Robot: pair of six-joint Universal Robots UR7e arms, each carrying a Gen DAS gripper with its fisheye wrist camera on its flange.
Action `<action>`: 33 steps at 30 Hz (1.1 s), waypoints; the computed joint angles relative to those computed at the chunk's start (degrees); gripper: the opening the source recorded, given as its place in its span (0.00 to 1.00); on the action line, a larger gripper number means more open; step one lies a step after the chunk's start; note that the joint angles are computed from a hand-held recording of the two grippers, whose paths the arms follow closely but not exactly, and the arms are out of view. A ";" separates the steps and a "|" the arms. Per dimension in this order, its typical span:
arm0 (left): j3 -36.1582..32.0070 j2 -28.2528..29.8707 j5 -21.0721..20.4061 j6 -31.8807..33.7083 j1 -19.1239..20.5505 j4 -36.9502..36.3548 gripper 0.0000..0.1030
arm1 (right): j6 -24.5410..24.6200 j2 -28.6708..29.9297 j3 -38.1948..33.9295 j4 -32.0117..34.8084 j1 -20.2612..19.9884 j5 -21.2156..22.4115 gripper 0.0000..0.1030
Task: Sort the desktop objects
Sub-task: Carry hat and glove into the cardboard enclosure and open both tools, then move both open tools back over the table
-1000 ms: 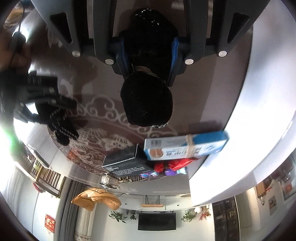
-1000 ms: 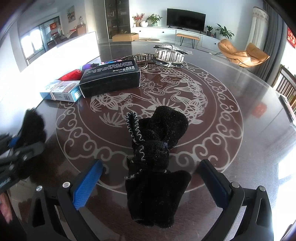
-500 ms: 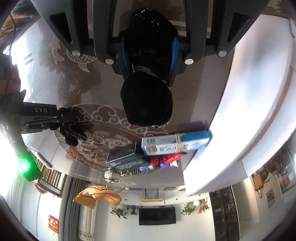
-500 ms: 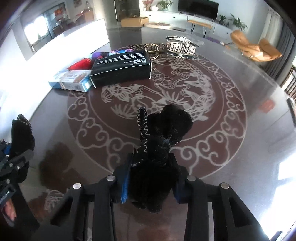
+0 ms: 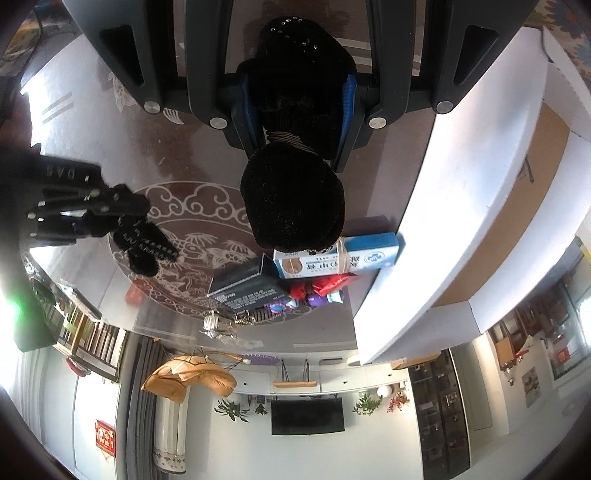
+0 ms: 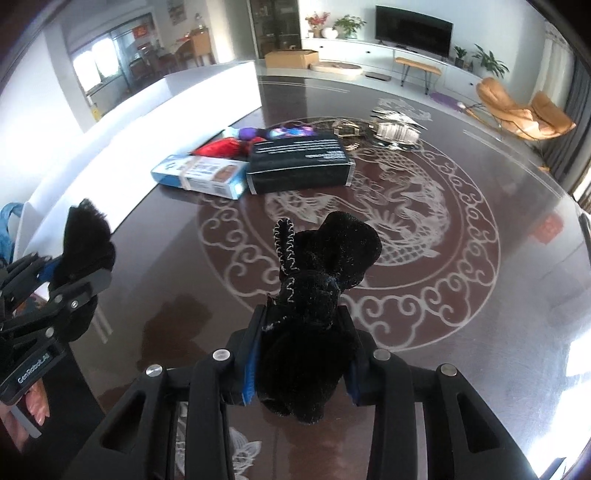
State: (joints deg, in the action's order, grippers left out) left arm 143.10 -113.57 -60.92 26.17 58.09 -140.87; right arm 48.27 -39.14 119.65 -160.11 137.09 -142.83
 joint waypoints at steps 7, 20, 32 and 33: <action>-11.43 2.20 -4.46 -1.74 4.81 4.02 0.34 | -8.67 3.90 -9.02 -3.39 1.69 -0.16 0.36; -35.03 19.93 2.37 -2.12 21.12 2.56 0.41 | -34.53 25.25 -47.77 -0.88 -0.38 12.84 0.36; -31.21 15.84 2.95 -0.29 21.73 -1.19 0.69 | -36.38 24.45 -41.77 -12.54 -1.81 13.64 0.80; -29.87 14.43 2.34 0.03 20.80 -1.01 0.69 | -36.28 22.85 -37.58 -16.56 -1.47 10.95 0.86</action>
